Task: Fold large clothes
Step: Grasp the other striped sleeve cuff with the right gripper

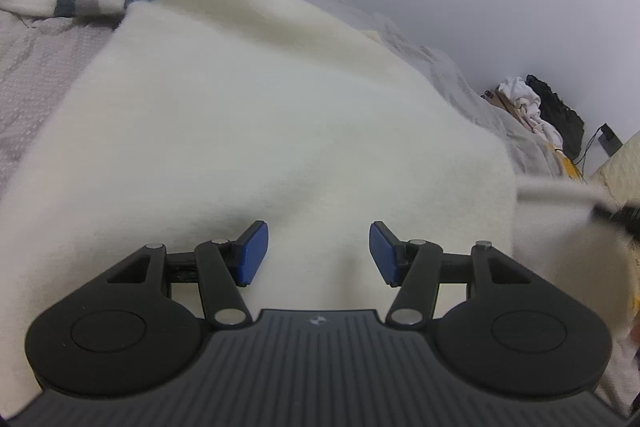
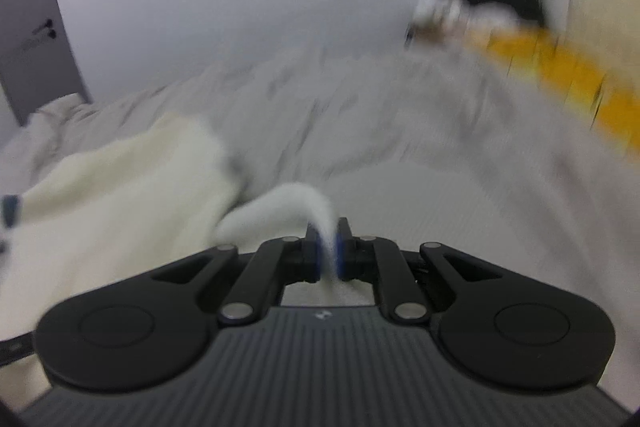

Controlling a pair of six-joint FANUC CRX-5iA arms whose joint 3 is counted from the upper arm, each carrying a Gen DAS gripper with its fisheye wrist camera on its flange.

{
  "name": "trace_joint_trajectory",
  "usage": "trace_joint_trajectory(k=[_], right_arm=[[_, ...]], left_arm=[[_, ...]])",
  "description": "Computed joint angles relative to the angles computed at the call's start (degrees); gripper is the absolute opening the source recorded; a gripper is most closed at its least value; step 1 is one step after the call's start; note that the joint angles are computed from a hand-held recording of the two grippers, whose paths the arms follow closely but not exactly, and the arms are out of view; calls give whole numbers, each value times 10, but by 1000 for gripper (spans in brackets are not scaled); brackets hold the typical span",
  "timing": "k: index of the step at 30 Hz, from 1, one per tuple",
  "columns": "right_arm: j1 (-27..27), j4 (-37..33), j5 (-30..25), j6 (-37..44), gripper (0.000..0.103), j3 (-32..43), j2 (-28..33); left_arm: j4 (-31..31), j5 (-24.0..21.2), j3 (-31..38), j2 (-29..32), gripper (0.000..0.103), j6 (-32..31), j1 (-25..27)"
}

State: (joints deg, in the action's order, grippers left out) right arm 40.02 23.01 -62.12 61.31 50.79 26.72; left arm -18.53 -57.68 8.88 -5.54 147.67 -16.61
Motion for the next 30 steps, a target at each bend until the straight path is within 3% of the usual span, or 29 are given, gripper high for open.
trace_joint_trajectory(k=[3,7,11,14,21,26,30], right_arm=[[-2,99,32,2,10,30,29],[-13,232,98,-73,10,32,53],[-32,421,184,-233,10,-117,10],[-36,452,193,-274,11,-200,-17],[-40,251,124,-247,12,-258,-55],[-57,-2,65,-225,13,-210,-84],[-48,-46,52,-237,13,-220,-101]], left_arm=[[2,-2,0,2,62,-2,2],[4,-2,1,5,62,0,5],[-6,-8,10,12,62,6,-2],[-13,-13,16,18,62,5,-6],[-32,-28,31,29,62,8,-19],[-42,-40,43,39,62,8,-25],[-49,-45,46,41,62,14,-31]])
